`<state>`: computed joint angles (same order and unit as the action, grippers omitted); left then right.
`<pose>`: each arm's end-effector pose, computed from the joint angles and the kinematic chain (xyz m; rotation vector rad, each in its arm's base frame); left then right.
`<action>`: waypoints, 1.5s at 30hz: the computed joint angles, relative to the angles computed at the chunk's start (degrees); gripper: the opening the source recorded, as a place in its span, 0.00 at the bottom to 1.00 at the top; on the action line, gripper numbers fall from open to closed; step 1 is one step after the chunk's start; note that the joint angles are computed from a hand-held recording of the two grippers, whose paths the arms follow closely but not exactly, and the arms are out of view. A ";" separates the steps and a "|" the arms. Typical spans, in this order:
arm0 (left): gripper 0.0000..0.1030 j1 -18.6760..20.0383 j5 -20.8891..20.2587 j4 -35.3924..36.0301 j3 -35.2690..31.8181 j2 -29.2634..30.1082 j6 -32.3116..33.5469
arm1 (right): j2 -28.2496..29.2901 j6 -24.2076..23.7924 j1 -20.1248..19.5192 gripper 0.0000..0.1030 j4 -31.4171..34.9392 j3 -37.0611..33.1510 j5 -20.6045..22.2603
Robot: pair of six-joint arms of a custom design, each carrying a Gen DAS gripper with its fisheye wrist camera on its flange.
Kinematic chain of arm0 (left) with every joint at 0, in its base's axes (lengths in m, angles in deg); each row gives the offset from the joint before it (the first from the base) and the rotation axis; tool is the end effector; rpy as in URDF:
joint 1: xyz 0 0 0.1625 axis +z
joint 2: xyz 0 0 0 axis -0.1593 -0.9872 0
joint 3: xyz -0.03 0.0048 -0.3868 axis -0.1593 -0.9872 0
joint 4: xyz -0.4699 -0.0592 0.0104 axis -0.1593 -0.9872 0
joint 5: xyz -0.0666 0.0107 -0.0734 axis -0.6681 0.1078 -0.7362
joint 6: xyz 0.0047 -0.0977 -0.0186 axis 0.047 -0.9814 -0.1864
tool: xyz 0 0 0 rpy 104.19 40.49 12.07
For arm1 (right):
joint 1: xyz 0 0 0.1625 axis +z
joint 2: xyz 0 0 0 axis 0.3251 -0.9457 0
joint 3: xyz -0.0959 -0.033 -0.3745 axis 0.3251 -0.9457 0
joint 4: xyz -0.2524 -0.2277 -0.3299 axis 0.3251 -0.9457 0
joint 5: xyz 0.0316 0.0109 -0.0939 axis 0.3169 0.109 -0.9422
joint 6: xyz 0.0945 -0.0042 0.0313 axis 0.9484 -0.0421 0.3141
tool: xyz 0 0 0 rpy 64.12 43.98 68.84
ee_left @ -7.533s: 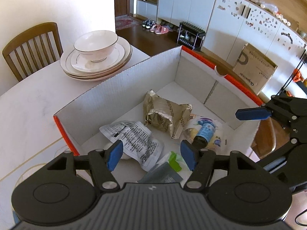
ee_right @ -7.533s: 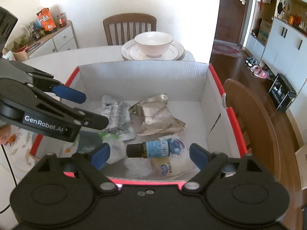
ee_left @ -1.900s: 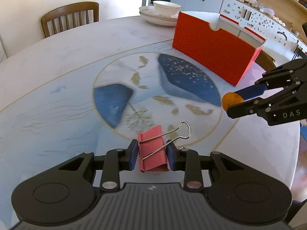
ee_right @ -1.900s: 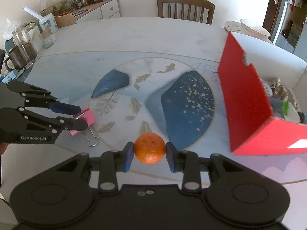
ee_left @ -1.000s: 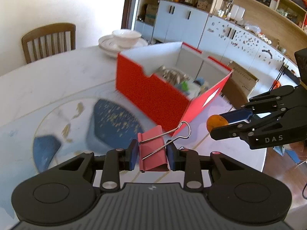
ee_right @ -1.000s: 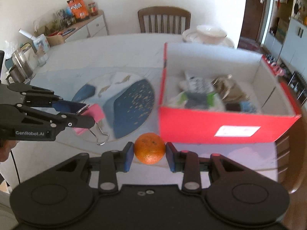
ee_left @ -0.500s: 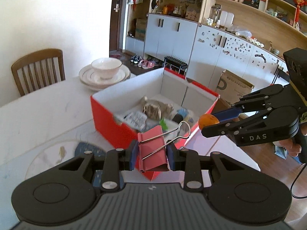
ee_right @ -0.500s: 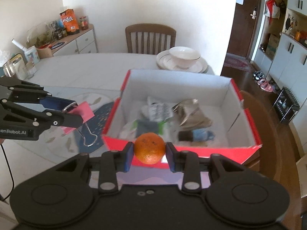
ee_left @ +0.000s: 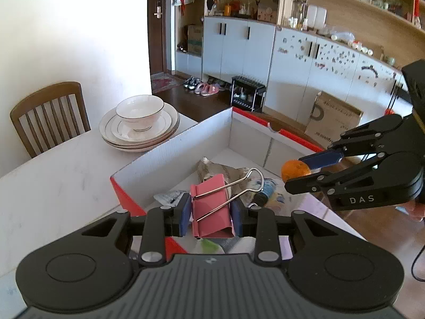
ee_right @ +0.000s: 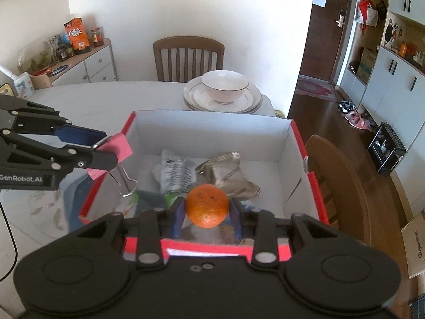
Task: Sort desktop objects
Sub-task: 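Lift the pink clip and orange and carry them over the red box, then lower both tools into the box and open them to release the items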
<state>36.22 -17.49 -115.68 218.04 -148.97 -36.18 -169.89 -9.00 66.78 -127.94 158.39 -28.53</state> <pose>-0.2973 -0.3948 0.0325 0.5484 2.2585 -0.9397 0.0837 -0.4812 0.2521 1.2785 -2.3726 0.4917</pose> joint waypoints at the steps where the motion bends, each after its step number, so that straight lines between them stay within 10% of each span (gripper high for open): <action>1: 0.29 0.60 0.06 -0.26 -0.64 0.65 0.98 | 0.79 -0.07 -0.03 0.34 -0.36 -0.48 -0.11; 21: 0.29 11.37 -0.82 3.12 -12.24 10.91 8.49 | 15.70 -0.72 0.62 0.33 -4.07 -7.79 -6.03; 45: 0.30 15.06 -6.77 8.93 -14.75 11.73 5.85 | 18.10 -1.30 0.69 0.36 -1.20 -9.39 -9.90</action>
<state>51.29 -24.26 -106.74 203.30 -137.24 -30.33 -151.79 -10.30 67.48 -129.14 149.00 -38.43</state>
